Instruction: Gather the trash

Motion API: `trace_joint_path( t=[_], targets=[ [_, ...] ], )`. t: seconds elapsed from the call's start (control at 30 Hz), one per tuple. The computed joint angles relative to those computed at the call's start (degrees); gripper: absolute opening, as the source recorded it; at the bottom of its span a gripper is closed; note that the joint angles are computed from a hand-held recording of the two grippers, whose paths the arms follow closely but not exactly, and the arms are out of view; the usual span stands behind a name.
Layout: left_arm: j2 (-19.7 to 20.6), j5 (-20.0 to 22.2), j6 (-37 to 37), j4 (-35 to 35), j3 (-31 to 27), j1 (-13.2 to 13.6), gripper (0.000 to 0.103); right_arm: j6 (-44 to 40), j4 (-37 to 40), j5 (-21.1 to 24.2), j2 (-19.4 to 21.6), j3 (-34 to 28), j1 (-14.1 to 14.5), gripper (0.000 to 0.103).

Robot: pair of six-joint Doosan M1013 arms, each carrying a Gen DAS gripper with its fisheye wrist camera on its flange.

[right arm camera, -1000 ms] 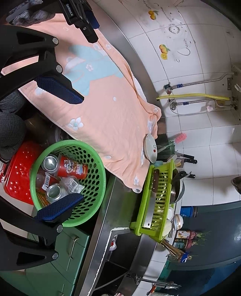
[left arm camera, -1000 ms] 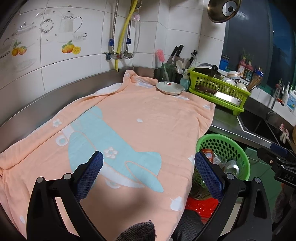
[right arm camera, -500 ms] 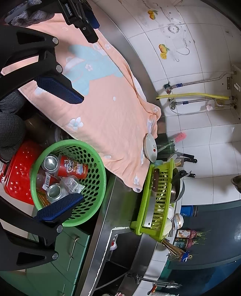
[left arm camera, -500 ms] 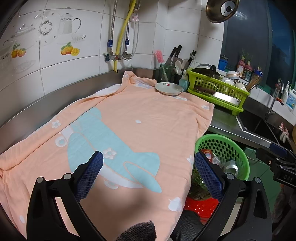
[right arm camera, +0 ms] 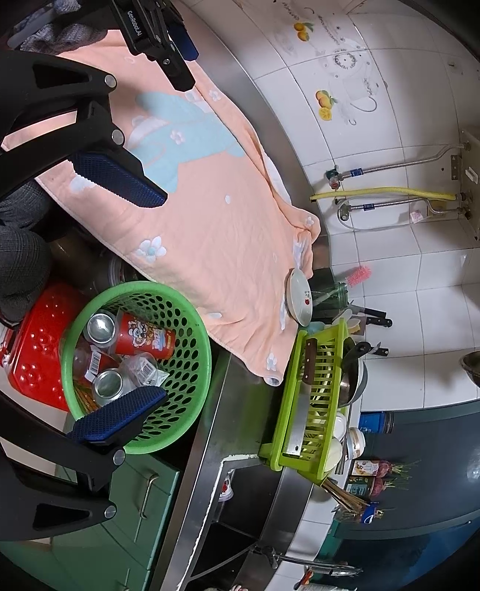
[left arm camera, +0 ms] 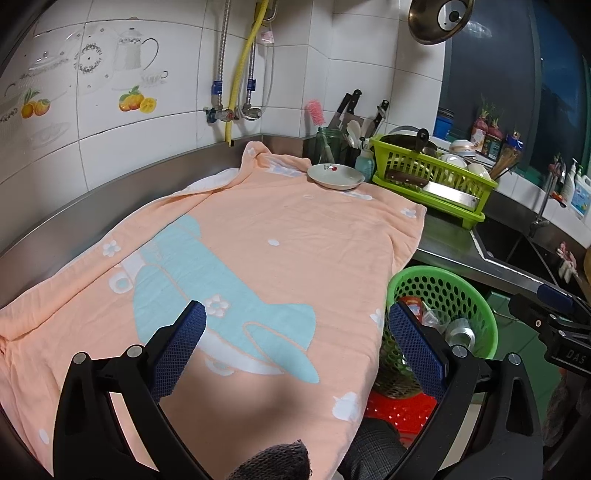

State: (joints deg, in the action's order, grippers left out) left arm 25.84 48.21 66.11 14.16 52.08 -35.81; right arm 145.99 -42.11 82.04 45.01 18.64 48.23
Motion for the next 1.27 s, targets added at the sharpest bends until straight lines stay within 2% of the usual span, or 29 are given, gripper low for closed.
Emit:
trace_joint_path(
  t=[0.57,1.03,1.27],
  targets=[
    [-0.01,-0.46,1.08,-0.59,0.08,-0.08,0.098,0.49,-0.18,-0.2,-0.31,0.74,0.05,0.094],
    [-0.21,-0.92,-3.03,6.28,0.25,-1.4,0.098,1.38,-0.56,-1.03,-0.99,1.92,0.11,0.094],
    [-0.21,-1.12,-2.37,6.2,0.17,-1.52,0.098,1.33,-0.52,-1.02,-1.01,2.0,0.1,0.094]
  ],
)
